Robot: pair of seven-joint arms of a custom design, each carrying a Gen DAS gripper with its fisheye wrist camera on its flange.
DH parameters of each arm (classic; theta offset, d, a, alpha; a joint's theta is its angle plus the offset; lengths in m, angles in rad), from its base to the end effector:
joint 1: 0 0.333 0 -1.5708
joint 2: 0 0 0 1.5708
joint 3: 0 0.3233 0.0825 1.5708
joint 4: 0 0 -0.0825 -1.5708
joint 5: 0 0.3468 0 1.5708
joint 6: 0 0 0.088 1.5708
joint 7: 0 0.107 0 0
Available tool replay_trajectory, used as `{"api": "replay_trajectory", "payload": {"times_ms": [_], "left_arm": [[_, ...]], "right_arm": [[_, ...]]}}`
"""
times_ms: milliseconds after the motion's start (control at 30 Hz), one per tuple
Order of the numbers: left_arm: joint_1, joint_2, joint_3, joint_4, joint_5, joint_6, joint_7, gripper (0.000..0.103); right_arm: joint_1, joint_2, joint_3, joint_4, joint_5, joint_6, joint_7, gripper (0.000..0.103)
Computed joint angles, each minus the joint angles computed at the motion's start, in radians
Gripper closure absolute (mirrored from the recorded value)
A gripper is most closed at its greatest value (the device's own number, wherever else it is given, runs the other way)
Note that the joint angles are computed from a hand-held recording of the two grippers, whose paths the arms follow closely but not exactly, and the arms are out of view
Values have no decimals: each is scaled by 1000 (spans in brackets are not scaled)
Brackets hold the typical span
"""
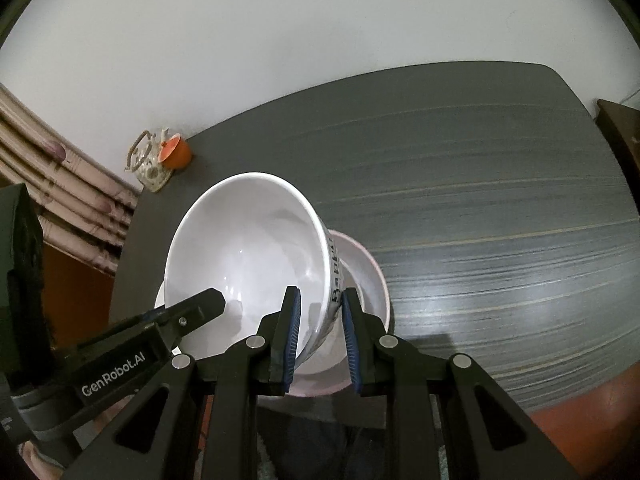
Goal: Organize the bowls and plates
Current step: 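Carry the 'Rabbit' bowl with both tools over the nested bowls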
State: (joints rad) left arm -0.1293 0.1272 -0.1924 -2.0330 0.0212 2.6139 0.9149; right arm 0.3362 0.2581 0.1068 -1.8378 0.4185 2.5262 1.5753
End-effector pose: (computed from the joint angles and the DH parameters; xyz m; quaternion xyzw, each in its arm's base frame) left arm 0.5539 -0.1808 0.4627 -0.7913 0.5681 -0.2175 0.0619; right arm 0.5713 0.2602 0.4615 -0.7268 0.6332 0.0299 0.2644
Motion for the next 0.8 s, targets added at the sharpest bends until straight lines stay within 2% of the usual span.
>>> {"api": "replay_trajectory", "payload": {"times_ms": [333,800], "left_arm": [[3,25,-5,-7,-30,-8,2,87],[10,75,-11,11,-44,-29,3,87]], "right_arm": [[0,-7,-2,-32,1,-27,3,82],[-1,41,-5,7,-10,-83,15,81]]}}
